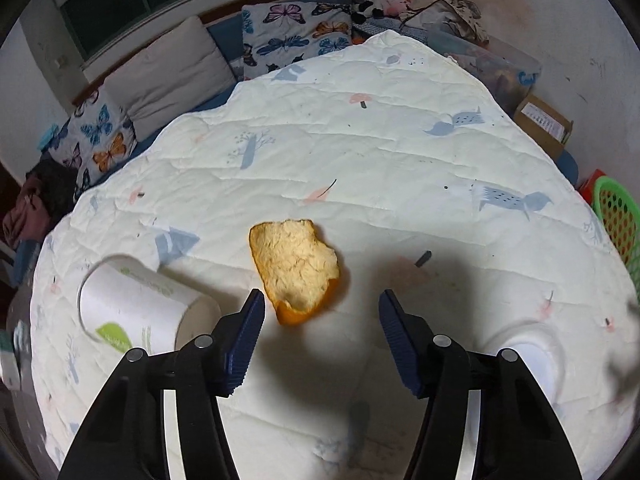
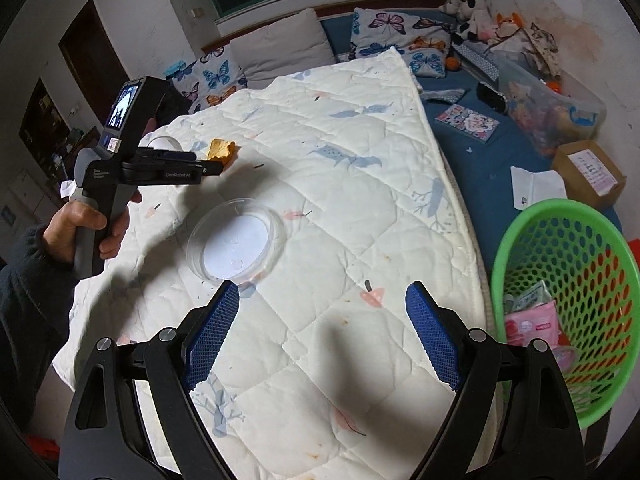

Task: Collect trash
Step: 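Close the left gripper on the orange bread slice, then grasp the clear plastic lid with the right gripper while the left gripper holds the bread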

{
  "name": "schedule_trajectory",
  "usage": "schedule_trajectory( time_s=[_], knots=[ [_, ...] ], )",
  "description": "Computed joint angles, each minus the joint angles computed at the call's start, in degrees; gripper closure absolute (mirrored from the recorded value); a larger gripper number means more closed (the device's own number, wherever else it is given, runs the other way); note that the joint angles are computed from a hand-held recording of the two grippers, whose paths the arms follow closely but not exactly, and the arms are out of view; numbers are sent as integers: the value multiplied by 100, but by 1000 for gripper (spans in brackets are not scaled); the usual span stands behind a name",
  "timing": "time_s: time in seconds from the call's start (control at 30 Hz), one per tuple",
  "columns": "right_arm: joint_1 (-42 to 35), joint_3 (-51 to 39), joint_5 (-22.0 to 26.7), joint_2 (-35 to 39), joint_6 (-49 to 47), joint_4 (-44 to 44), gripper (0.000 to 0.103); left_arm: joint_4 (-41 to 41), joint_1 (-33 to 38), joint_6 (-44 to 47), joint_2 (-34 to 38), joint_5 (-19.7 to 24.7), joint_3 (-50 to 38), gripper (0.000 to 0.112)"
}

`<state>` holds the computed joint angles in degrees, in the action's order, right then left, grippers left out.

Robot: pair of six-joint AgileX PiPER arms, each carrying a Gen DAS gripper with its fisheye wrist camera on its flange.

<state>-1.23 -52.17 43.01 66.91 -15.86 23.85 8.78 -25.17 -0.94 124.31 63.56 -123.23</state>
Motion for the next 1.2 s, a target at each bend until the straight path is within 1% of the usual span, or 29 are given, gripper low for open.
schedule_trajectory(
  time_s=[0.17, 0.23, 0.27, 0.33, 0.37, 0.43, 0.47, 0.5, 0.57, 0.7, 0.8, 0.9, 1.0, 1.07, 1.13, 1.2],
  knots=[
    [68, -59, -57, 180, 8, 18, 18, 133, 31, 69, 349, 249, -459, 54],
    [108, -100, -62, 240, 19, 27, 18, 99, 73, 96, 412, 236, -501, 58],
    [161, -118, -92, 278, 65, -12, 18, 68, 85, 112, 415, 224, -490, 66],
    [221, -145, -116, 338, 80, -27, 18, 56, 108, 118, 401, 145, -414, 72],
    [244, -151, -127, 355, 88, -31, 18, 35, 119, 149, 352, 55, -323, 81],
    [324, -146, -186, 387, 141, -98, 18, 70, 107, 143, 258, -93, -146, 86],
    [378, -150, -221, 403, 200, -162, 18, 21, 112, 180, 197, -145, -70, 95],
    [445, -155, -250, 422, 265, -233, 18, -32, 119, 211, 161, -158, -42, 100],
    [526, -174, -266, 472, 273, -234, 18, 15, 92, 174, 52, -223, 72, 102],
    [727, -223, -340, 564, 285, -251, 18, -239, 152, 203, -51, -120, 21, 103],
    [924, -297, -395, 732, 235, -203, 18, -346, 159, 236, -262, -199, 203, 103],
    [1256, -390, -541, 937, 374, -349, 14, -460, 167, 288, -473, -223, 382, 103],
    [1617, -541, -674, 1167, 732, -768, 12, -732, 239, 478, -685, -203, 468, 103],
    [1760, -635, -743, 1344, 753, -771, 11, -853, 294, 557, -734, -67, 329, 103],
    [1941, -747, -808, 1517, 1060, -1080, 10, -1049, 377, 654, -727, 140, 94, 103],
    [1991, -856, -813, 1666, 1076, -1115, 10, -1155, 444, 720, -718, 308, -167, 103]
  ],
)
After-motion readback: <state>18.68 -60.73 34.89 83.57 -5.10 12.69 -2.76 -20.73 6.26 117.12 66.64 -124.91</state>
